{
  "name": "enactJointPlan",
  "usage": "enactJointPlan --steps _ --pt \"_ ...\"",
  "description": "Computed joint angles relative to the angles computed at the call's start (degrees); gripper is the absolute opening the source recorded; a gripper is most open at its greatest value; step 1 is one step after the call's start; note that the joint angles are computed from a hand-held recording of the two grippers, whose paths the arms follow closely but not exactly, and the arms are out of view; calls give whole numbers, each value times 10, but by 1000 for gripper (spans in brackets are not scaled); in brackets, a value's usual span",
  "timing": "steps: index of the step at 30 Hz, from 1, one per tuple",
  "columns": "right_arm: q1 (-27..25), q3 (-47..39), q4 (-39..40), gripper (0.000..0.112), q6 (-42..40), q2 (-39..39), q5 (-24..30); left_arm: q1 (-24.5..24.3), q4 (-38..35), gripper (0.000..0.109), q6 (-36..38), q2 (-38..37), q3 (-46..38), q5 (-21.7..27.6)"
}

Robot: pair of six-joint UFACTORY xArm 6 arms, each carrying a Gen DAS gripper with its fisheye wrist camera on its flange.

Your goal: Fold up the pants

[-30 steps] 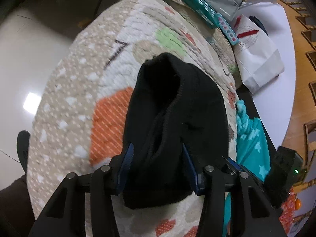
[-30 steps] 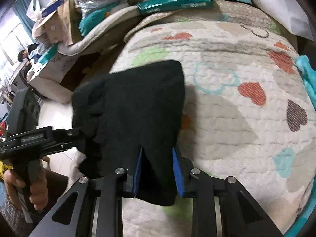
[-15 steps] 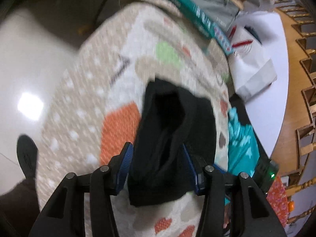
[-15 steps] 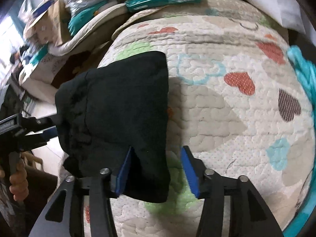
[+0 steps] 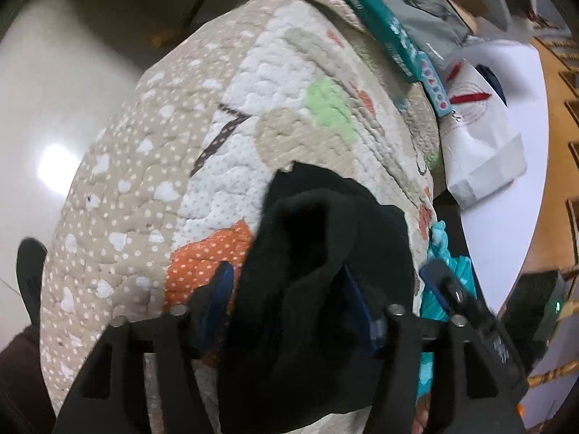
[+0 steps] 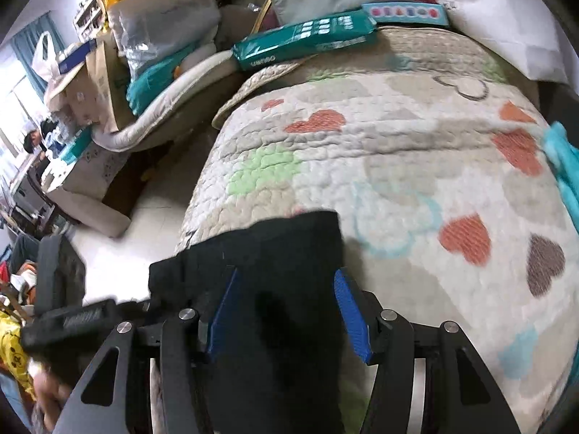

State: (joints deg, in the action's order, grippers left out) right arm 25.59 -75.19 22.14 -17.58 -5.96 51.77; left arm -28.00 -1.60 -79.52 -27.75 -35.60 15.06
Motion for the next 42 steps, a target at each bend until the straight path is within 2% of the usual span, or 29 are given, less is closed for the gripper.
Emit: enactJointPlan --steps 2,5,6,10,15,22,25,27,33,35,37,42 --pt "18 -11 -45 60 17 21 -15 -3 -30 63 8 -7 21 -30" --pt "37 -24 -154 67 58 54 -25 -4 -28 63 7 -12 27 -34" --pt "36 -23 -165 67 62 57 -29 -5 -22 63 6 -11 25 -30" --pt "6 -6 -104 68 47 34 -49 -6 1 64 -6 -8 15 -16" --pt "-35 19 -33 69 -18 -20 -32 -12 -16 64 -8 -18 30 -52" --pt "-107 74 39 72 -64 -80 20 -18 131 64 -144 -69 62 -55" --pt "-131 92 69 72 -66 -90 30 -24 223 64 -200 -84 37 25" --pt "-138 97 91 72 -70 -89 35 -45 287 64 -210 -76 -8 118" --pt "-131 109 129 72 -87 -94 47 -123 354 64 -120 11 -150 342" --pt "-120 121 117 73 -89 -101 36 -138 356 64 -93 32 -178 392" --pt "-112 133 107 73 -90 -110 27 -148 365 64 -86 41 -192 420" --pt "-110 150 106 75 -81 -119 10 -164 387 64 -87 52 -215 466"
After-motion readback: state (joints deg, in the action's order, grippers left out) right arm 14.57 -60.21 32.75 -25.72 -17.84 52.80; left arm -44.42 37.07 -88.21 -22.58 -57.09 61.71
